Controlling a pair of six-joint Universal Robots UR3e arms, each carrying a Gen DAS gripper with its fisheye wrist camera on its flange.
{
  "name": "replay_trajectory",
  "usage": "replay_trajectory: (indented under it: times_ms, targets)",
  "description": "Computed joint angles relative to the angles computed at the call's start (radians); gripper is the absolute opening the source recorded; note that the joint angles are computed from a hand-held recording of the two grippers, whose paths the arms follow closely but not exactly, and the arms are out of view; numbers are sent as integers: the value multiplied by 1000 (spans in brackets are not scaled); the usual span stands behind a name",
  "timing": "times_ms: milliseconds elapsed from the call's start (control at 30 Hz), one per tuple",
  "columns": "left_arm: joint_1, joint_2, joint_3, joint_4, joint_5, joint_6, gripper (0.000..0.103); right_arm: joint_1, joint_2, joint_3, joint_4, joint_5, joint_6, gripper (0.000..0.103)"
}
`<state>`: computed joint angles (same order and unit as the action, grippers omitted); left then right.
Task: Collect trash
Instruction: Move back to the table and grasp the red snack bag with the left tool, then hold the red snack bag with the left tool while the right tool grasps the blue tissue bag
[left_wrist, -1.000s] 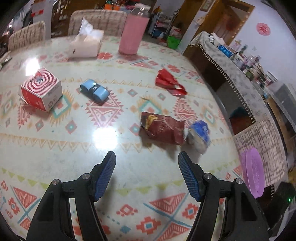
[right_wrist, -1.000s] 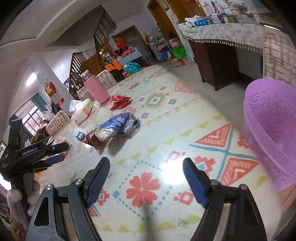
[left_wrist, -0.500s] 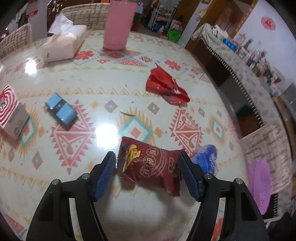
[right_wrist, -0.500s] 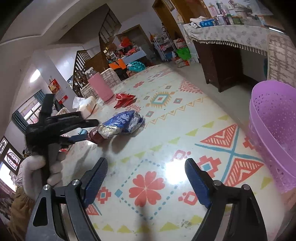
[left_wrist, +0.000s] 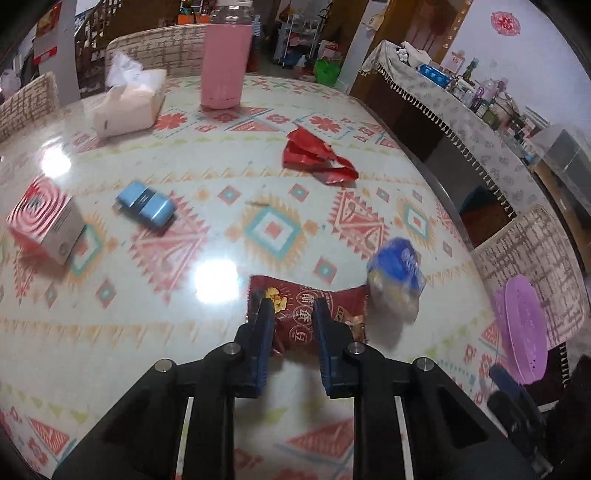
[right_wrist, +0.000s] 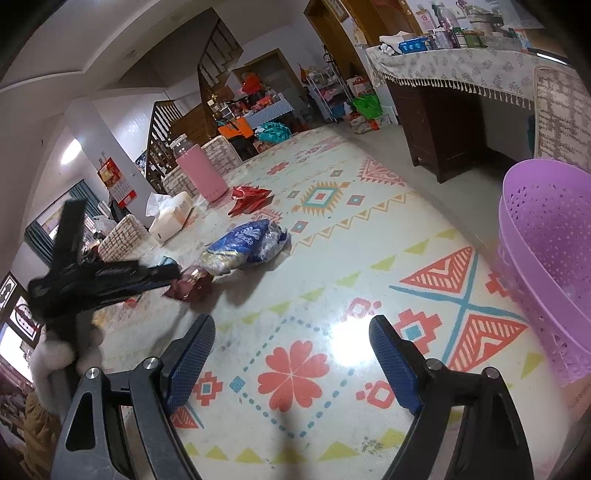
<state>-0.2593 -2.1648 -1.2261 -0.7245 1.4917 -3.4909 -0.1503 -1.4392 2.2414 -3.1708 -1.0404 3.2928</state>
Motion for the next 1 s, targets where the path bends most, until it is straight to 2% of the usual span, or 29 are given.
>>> replay_trajectory:
  times_ms: [133, 267, 300, 433, 567, 733, 767, 800, 900, 1000]
  targets:
    - [41, 44, -98, 57, -81, -1, 24, 24, 11, -20, 14, -35, 5, 89]
    - [49, 31, -92, 84, -80, -59, 61, 34, 12, -24, 16, -58, 9, 89]
    - [48, 22, -83, 88, -77, -69, 66, 35, 13, -25, 16, -61, 11, 89]
    - [33, -51, 30, 12, -87, -102, 66, 35, 13, -26, 20, -66, 13, 89]
    - [-25, -118, 130, -46, -28, -99, 66, 33, 13, -23, 20, -66, 12, 89]
    - [-63, -138, 144, -47, 12, -72, 66, 32, 14, -24, 19, -61, 15, 89]
    - [-64, -130, 133, -42, 5, -54, 48, 31, 14, -23, 18, -60, 14, 89]
    - [-63, -117, 114, -29, 2, -44, 44, 31, 14, -23, 17, -60, 15, 89]
    - [-79, -61, 45, 6, 56, -17, 39, 31, 14, -23, 16, -60, 16, 90]
    - [-80, 10, -64, 59, 80, 25, 39, 31, 13, -23, 18, -60, 15, 90]
